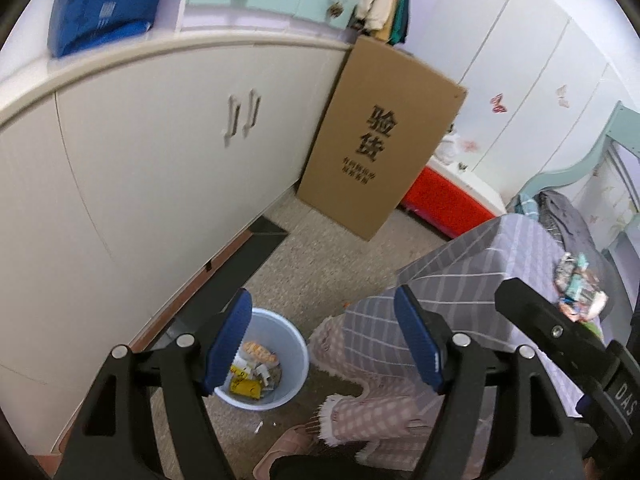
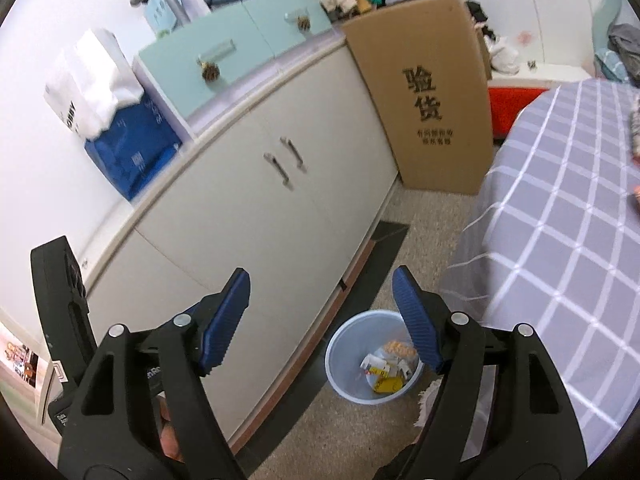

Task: Collect trash
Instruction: 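Move both tools back toward the trash pile on the table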

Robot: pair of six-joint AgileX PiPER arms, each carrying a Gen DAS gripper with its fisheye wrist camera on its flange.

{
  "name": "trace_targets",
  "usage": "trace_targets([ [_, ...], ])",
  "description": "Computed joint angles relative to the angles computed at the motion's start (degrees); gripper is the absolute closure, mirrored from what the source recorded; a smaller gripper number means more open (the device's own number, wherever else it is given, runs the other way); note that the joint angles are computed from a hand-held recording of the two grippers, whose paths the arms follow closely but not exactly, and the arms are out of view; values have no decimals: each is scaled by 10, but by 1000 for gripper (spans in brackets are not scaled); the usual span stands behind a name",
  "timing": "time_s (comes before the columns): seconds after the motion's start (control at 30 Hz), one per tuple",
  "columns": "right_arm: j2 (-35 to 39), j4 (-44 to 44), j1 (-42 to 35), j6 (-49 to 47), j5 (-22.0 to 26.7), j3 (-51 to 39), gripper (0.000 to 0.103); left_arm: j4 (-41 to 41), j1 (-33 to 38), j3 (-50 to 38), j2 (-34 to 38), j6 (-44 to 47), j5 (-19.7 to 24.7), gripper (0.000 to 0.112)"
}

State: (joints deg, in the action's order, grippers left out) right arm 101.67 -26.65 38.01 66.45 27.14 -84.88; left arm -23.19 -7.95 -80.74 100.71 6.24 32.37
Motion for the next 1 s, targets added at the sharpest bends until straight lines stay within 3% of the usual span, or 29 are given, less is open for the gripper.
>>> trace_targets([
  [0.33,-178,-143,-19,118,42,161,29,100,-137,-14,-41,-99,7,39],
  [0.53,-315,-180,-71,129,97,277,29,145,-245,-86,9,-141,36,39],
  [0.7,-392,-205,-131,105,163,340,29,129,-311,-184,86,-121,79,39],
  [0.77,-415,-187,-173,70,157,362,29,129,-333,-248,132,-134,114,39],
  [0.93,-453,-74,-300,-58,88,403,29,137,-372,-369,214,-148,160,44],
  [1.0,-462,-20,-345,-118,64,417,29,153,-383,-426,249,-162,190,51],
])
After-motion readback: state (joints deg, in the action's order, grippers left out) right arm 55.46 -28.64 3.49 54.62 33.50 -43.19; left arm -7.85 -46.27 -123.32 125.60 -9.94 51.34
